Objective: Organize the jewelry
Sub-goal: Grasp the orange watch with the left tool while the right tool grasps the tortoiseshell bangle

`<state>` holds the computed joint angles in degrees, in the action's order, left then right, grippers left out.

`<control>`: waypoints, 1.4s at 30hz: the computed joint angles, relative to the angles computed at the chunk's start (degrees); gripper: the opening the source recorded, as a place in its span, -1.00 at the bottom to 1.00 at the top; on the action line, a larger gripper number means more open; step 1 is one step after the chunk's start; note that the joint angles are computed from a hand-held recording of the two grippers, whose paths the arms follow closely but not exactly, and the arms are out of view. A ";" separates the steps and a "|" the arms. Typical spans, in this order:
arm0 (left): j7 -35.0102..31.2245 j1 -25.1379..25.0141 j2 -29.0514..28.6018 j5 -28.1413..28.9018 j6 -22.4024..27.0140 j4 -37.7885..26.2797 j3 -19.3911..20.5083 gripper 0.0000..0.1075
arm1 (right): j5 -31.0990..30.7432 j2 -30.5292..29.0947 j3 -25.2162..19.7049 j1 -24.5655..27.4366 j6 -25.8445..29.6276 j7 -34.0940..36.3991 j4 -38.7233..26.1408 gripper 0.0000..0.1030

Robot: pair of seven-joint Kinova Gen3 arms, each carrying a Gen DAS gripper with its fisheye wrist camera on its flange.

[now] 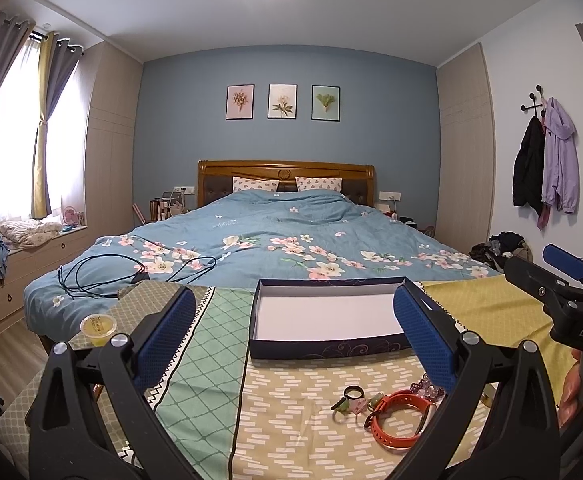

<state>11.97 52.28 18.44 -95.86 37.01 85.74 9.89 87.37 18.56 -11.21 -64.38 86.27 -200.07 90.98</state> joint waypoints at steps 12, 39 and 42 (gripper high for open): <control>-9.81 2.72 0.88 10.01 -4.51 -3.26 -5.46 0.81 | -1.46 -1.15 -0.54 1.01 -1.64 0.74 0.88 0.88; -70.34 -27.99 21.85 49.29 6.67 -23.39 42.07 0.04 | -35.50 -9.55 -2.50 15.93 -20.53 17.47 5.87 0.04; -75.86 -26.99 22.50 56.28 9.08 -26.27 40.19 -0.35 | -38.03 -9.87 -2.30 17.26 -22.50 19.42 5.96 -0.05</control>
<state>-63.88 25.29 40.94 -39.59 46.09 59.46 50.08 49.34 8.69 -13.50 -47.11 63.78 -180.65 96.93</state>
